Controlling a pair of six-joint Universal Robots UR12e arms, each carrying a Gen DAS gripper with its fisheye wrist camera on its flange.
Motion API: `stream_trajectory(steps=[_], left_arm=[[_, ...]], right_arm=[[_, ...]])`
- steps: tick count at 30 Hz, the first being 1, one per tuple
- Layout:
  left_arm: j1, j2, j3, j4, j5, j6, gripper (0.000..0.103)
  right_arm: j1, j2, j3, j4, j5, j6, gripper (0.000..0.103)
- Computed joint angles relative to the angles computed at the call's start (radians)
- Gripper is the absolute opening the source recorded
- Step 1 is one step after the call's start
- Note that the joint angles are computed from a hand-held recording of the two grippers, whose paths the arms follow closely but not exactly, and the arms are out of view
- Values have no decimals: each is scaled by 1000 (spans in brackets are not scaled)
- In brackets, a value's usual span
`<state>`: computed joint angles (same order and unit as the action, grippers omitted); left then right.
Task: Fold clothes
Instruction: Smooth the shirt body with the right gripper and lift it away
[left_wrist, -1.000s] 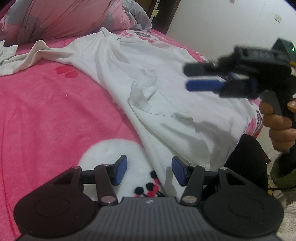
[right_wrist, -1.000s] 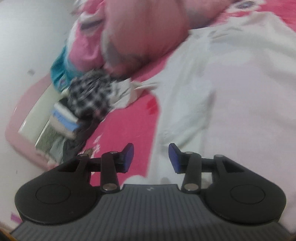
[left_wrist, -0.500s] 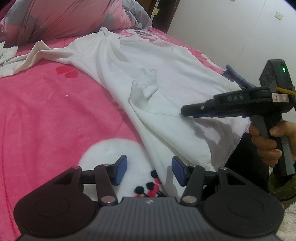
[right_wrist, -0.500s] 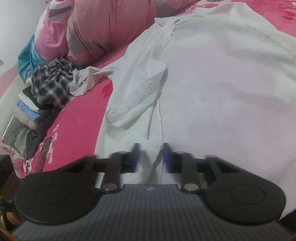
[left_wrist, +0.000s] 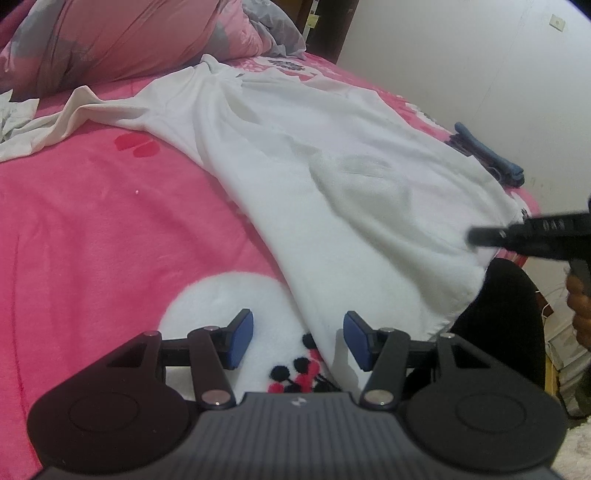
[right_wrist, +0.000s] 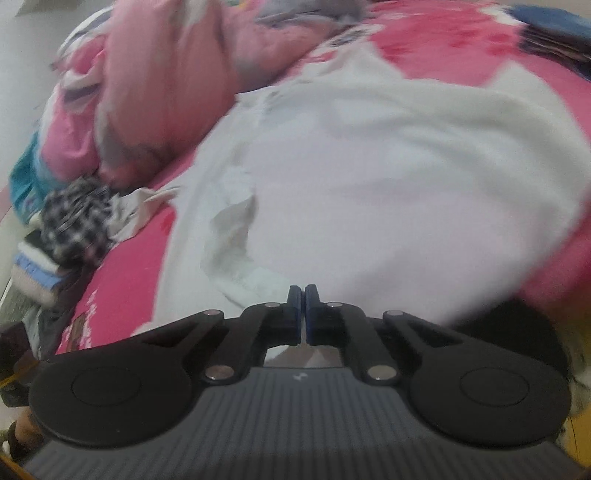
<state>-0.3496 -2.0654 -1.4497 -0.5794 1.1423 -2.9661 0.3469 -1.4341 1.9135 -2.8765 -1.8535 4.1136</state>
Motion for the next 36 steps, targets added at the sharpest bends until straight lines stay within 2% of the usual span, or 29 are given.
stream_trajectory(steps=[6,12,22,28,32,36], left_arm=[[-1,6,-2,-9,10,-6,56],[-4,14,-10,-13,26,8,58],[-4,22,-18,-17,37,18,59],[1,29,-21,-18,34,6,60],[7,35,-25,6,49,-2,64],[10,31,-14,16,50,9,64]], right_arm=[[16,-17,25,52,-52,55,0],[35,-19,15,89,-123,24,0],[40,-13,4,106,-173,-11,0],[22,-28,10,145,-125,36,5],[25,-40,14,101,-153,15,9],[-4,-36,7,1,-92,-49,16]])
